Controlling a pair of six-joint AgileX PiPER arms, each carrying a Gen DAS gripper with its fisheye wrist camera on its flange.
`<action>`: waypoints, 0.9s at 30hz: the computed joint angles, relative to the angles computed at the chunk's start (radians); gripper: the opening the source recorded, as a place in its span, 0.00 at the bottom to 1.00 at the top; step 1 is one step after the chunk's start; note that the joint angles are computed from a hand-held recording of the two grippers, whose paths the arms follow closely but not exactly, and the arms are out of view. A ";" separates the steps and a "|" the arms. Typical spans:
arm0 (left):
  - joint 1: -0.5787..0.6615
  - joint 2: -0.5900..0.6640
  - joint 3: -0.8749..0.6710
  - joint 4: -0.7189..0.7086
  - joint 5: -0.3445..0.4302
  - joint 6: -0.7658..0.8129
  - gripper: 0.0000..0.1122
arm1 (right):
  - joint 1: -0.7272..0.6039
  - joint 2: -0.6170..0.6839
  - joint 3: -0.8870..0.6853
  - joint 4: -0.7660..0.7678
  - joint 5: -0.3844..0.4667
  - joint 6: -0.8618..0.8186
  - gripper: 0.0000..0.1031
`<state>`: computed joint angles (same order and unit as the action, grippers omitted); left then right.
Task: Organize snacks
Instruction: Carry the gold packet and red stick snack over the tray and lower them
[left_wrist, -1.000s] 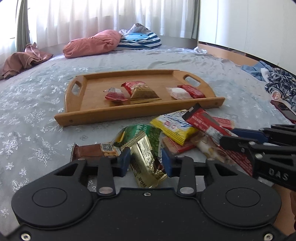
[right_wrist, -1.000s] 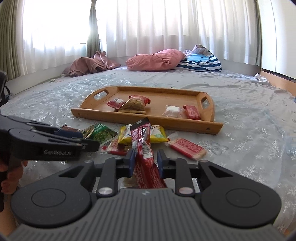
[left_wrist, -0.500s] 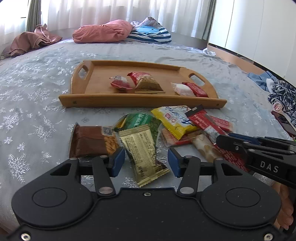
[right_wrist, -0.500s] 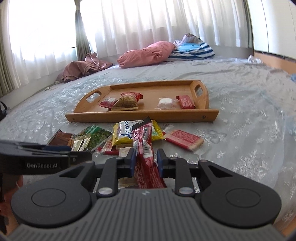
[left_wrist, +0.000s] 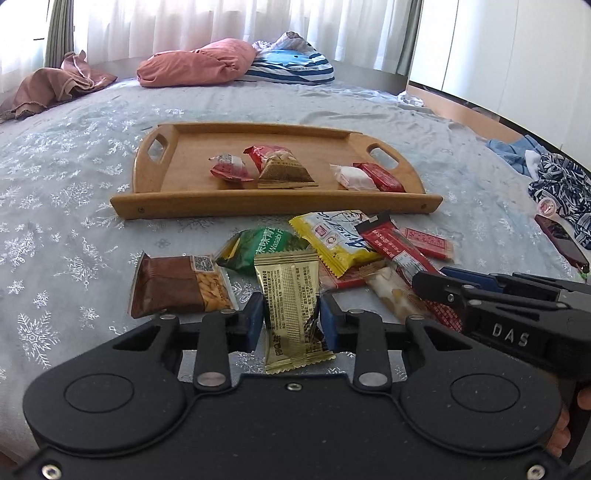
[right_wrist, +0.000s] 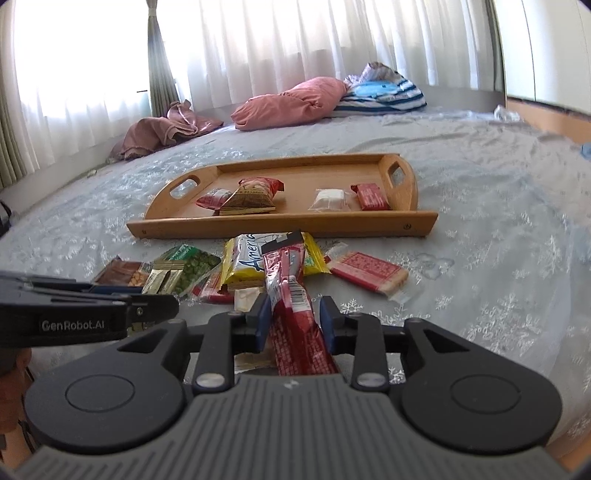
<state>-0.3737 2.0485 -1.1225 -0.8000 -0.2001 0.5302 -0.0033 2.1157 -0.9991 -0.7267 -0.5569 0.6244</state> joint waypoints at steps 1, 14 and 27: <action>0.000 -0.002 0.000 -0.011 0.001 0.010 0.27 | -0.007 0.002 -0.007 -0.025 0.002 0.043 0.31; 0.024 -0.039 -0.002 -0.066 0.001 0.073 0.27 | -0.033 -0.010 -0.014 -0.072 0.006 0.146 0.24; 0.041 -0.033 -0.014 -0.138 0.010 0.130 0.27 | 0.006 -0.004 -0.017 0.079 0.067 -0.027 0.42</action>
<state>-0.3329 2.0153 -1.1366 -0.9381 -0.1900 0.6598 0.0023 2.1114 -1.0160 -0.6479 -0.4902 0.5975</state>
